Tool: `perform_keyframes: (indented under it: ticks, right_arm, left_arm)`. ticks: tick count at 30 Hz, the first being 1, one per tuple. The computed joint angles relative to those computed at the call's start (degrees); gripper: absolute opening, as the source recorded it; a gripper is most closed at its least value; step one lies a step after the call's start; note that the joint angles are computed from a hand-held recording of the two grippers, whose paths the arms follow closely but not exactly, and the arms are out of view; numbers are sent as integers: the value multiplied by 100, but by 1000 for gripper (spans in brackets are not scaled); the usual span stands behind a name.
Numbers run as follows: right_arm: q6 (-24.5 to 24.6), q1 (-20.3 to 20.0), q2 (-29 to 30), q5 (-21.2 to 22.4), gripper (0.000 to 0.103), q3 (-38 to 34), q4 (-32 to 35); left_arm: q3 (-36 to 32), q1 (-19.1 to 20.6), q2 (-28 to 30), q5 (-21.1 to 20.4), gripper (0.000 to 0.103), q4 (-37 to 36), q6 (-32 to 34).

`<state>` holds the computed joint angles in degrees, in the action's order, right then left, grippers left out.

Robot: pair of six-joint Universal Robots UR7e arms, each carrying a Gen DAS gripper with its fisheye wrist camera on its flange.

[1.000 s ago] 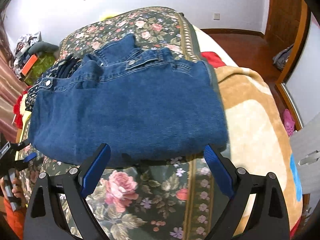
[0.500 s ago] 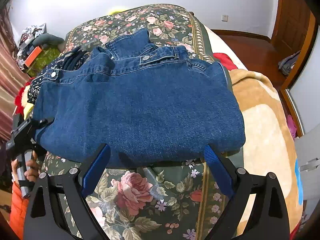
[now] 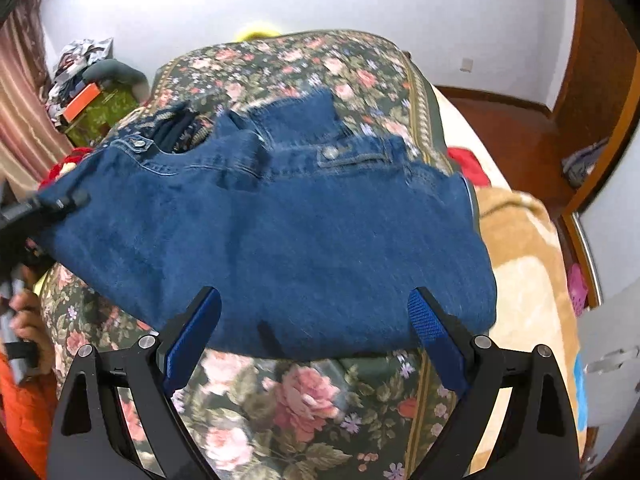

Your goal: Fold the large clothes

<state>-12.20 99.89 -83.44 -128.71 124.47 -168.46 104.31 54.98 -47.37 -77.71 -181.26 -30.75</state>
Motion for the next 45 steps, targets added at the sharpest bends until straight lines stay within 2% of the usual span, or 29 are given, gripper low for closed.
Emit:
perform_keyframes:
  ticks: [6, 10, 11, 15, 18, 21, 24, 30, 32, 34, 38, 45]
  right_arm:
    - [-257, 315, 340, 105, 93, -315, -129]
    - [-260, 368, 614, 287, 93, -473, -101]
    - [-190, 355, 685, 382, 93, -517, -17]
    - [99, 239, 949, 900, 93, -655, 313]
    - [361, 178, 1269, 974, 93, -844, 704]
    - [641, -48, 1470, 1152, 95, -965, 1195]
    - [627, -163, 1474, 1300, 97, -999, 1400]
    - [427, -382, 810, 1885, 96, -680, 1366]
    - [470, -484, 511, 1919, 96, -472, 1187]
    - [449, -614, 154, 1833, 96, -257, 937]
    - [435, -756, -370, 1075, 97, 67, 463]
    - [641, -1321, -1114, 1106, 97, 370, 517]
  left_arm:
    - [-167, -863, -88, 406, 17, -354, 986]
    - [-44, -1207, -326, 883, 17, -746, 1548]
    - [88, -1216, -527, 963, 17, -788, 1645]
    - [90, -1296, -572, 1481, 17, -784, 1948]
    - [27, -1221, -549, 1595, 17, -355, 1825]
    - [-39, -1164, -345, 1697, 17, -46, 1740]
    - [-44, -1231, -153, 1835, 17, 67, 1815]
    - [-551, -1364, 333, 1763, 17, 459, 2006]
    - [-685, -1441, 472, 1723, 17, 587, 2046]
    - [-894, -1513, 663, 1588, 17, 795, 2046]
    - [-1359, -1529, 1146, 1164, 17, 1256, 2046]
    - [-1881, -1576, 2039, 1197, 19, 2741, 2171]
